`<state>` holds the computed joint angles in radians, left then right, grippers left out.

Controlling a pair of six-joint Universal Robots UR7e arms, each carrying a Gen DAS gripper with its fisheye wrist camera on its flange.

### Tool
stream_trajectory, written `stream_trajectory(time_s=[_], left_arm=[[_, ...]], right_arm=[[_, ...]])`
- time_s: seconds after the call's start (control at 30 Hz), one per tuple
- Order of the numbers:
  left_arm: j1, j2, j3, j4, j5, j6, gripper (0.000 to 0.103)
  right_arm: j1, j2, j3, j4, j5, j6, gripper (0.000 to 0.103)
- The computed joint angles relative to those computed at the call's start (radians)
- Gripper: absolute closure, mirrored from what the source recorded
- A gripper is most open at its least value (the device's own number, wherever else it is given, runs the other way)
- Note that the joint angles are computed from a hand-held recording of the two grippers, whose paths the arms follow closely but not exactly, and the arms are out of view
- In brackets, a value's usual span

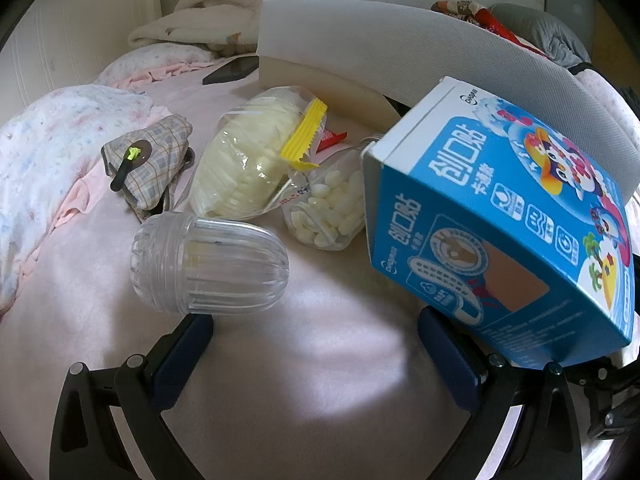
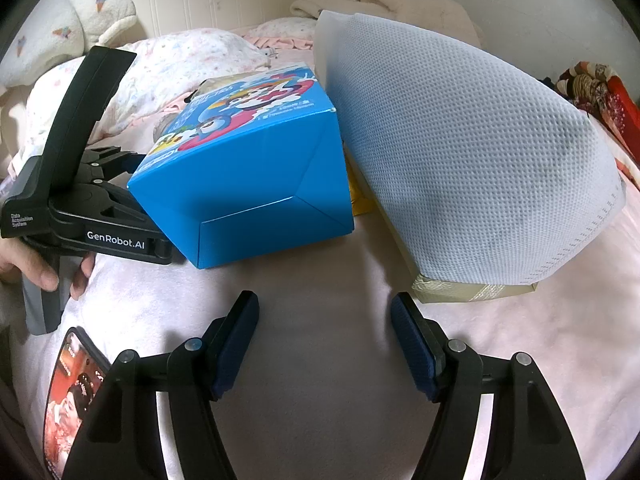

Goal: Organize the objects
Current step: 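Close the right gripper on the blue bandage box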

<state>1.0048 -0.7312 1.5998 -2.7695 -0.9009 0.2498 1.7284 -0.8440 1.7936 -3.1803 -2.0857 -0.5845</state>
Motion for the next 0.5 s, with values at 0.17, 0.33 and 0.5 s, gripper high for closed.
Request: stream_trajectory(time_s=[0.17, 0.33, 0.5], left_arm=[[0.002, 0.002, -0.006, 0.002, 0.001, 0.003, 0.000], [0.008, 0.005, -0.019, 0.011, -0.010, 0.001, 0.000], [0.011, 0.007, -0.025, 0.015, -0.013, 0.001, 0.000]], right_arm=[[-0.011, 0.001, -0.008, 0.007, 0.012, -0.003, 0.033], [-0.010, 0.013, -0.024, 0.010, 0.008, -0.006, 0.033], [-0.012, 0.015, -0.030, 0.017, 0.014, -0.001, 0.033]])
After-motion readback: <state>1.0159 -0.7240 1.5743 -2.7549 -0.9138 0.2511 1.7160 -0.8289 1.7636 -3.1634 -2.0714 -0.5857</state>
